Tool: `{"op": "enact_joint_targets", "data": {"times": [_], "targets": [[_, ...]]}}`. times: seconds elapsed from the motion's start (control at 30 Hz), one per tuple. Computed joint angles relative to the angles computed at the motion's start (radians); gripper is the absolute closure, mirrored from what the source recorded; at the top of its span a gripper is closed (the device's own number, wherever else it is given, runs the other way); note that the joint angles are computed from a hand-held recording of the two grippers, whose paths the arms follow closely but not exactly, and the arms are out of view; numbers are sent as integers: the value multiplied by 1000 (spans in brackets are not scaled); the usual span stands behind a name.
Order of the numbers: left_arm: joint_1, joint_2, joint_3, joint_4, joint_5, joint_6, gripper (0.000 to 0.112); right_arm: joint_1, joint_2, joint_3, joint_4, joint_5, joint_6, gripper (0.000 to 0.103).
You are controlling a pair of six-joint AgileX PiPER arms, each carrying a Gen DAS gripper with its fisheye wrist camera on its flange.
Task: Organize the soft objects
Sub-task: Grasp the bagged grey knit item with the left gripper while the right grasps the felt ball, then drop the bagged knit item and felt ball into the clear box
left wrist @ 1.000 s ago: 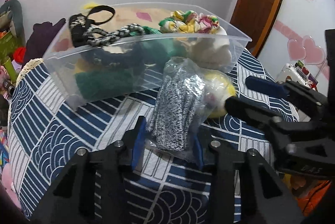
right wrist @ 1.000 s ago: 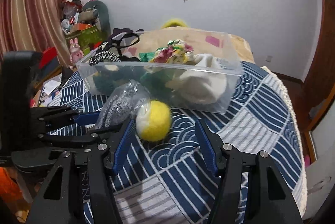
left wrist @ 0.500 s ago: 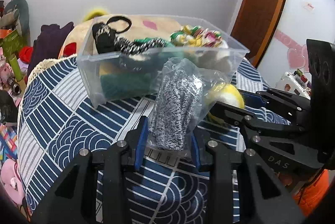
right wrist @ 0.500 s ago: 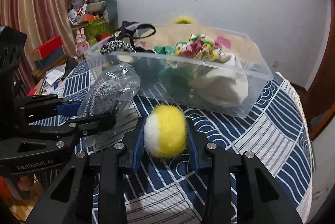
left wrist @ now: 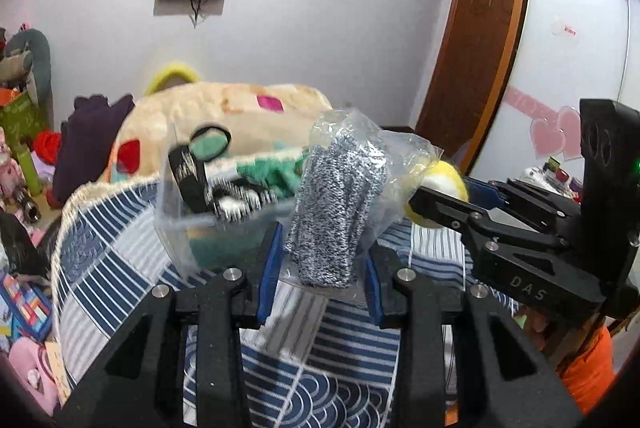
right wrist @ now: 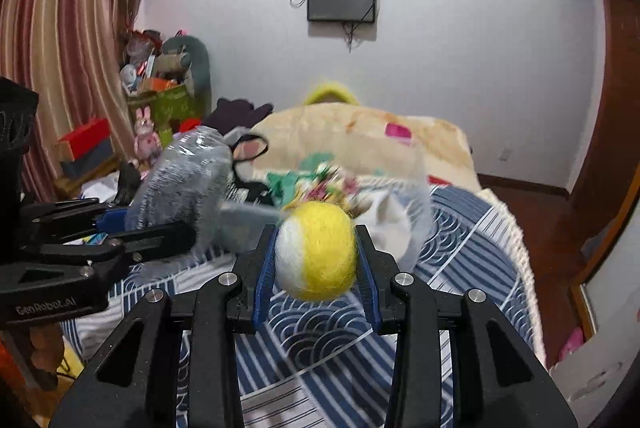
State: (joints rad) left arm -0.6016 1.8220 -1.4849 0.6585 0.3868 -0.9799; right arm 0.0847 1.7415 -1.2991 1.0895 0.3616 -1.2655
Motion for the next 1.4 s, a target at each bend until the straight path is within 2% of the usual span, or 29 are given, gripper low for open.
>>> {"op": "enact_joint_targets", "data": {"times": [0.2,0.4,0.53,0.83,0.97,1.07,1.17,1.3,1.4], "targets": [[21,44,-118,18,40,1,76,-15,21,-70,-35,-19,76,69],[65,127,-251,-115,70,132,76,-32,69,-155,-127,-24,199,69],[76,225,-369,-195,114,204,76,-36,139,-255,-243,21,358,69],[88,392,-596,-263,251,286,76,13,223,-335,-507,22,575,69],[105,395,-599,-333,247,316,68,19,229,-334,-547,22,608,68],[115,377,-567,-379,215,336,59,13,230,-337,-538,47,606,60],[113,350,-522,-360,188,323,58,18,214,-322,-548,47,604,55],[100,301,-453,-311,165,289,58,37,174,-268,-600,-14,614,43],[83,224,-343,-243,111,218,58,37,135,-226,-567,-35,581,43]]}}
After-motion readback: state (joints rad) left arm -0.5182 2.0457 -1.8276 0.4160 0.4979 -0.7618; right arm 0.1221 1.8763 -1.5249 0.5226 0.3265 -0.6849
